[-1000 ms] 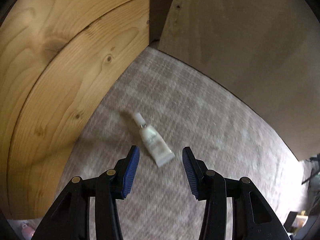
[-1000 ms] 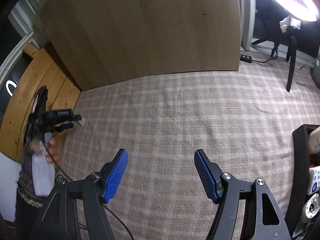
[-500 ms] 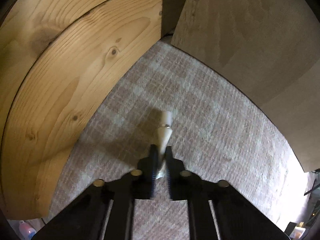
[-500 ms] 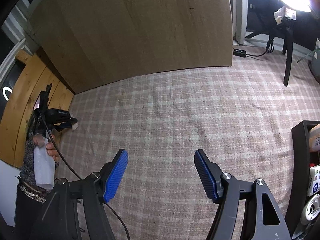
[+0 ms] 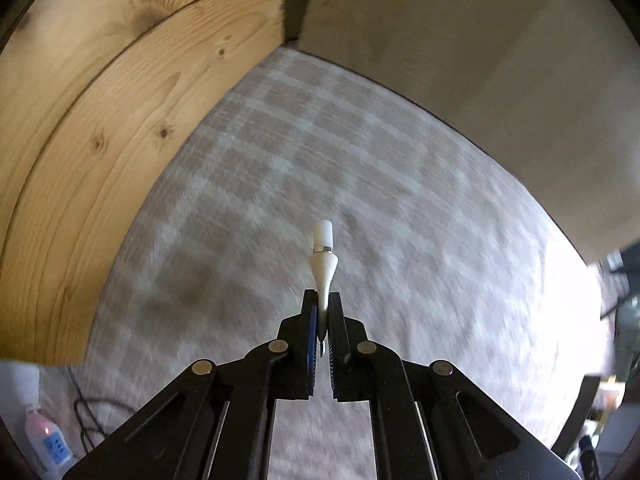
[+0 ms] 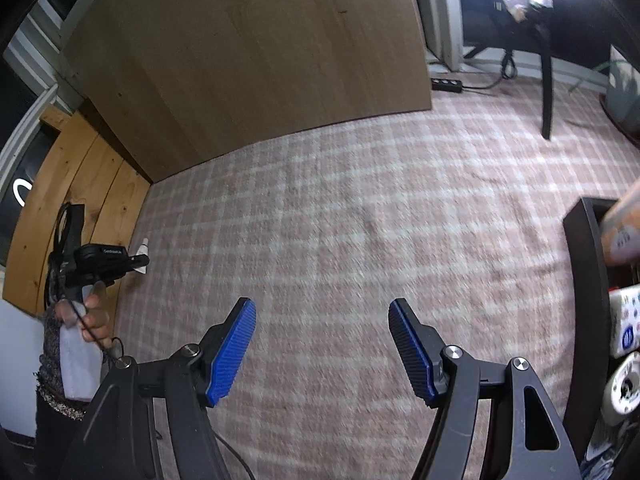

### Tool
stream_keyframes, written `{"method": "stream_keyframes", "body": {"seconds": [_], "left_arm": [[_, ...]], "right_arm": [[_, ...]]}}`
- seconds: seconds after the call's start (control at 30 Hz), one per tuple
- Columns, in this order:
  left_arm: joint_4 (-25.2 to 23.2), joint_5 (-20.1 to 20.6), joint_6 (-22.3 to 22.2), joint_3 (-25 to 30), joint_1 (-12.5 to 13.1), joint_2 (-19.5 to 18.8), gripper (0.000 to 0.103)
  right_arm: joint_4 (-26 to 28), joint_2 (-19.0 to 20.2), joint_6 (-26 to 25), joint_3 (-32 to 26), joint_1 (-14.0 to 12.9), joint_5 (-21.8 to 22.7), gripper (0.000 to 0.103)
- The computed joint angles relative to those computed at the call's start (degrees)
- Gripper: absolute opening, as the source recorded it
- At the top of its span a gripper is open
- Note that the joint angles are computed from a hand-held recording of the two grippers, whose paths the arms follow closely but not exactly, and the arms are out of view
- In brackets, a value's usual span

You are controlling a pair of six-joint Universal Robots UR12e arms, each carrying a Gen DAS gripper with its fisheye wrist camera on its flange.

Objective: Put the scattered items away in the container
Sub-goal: 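Grasp the white stylus with the left gripper and lift it, then carry the white stylus to the tray and open the left gripper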

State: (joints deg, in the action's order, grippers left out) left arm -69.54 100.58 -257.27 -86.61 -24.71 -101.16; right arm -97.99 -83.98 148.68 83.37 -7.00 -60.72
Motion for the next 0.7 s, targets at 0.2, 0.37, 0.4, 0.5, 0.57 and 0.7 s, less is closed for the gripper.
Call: {"method": "stream_keyframes", "body": {"seconds": [0.2, 0.37, 0.4, 0.5, 0.57, 0.7], "left_arm": [[0.58, 1.64, 2.36, 5.97, -3.93, -3.55, 0.004], [0.41, 2.89, 3.41, 9.93, -8.02, -5.86, 0.004], [0.45, 2.71, 4.38, 12.09, -8.86, -7.32, 0.004], [-1.15, 2.52, 6.60, 19.08, -11.14, -11.80, 0.004], [-1.79, 1.91, 8.58, 24.46, -12.64, -15.30, 0.004], [-4.23, 0.51, 12.59, 37.78, -15.44, -23.35, 0.004]], "right_arm": [[1.85, -1.93, -2.64, 1.70, -3.98, 1.32, 0.065], [3.32, -3.00, -4.40, 2.25, -8.16, 2.36, 0.065], [3.80, -3.23, -4.94, 2.30, -9.43, 2.74, 0.065], [4.34, -3.79, -6.26, 2.59, -12.48, 3.33, 0.065], [4.61, -3.89, -6.92, 2.58, -14.30, 3.38, 0.065], [5.00, -3.53, -7.15, 2.13, -18.13, 2.99, 0.065]]}}
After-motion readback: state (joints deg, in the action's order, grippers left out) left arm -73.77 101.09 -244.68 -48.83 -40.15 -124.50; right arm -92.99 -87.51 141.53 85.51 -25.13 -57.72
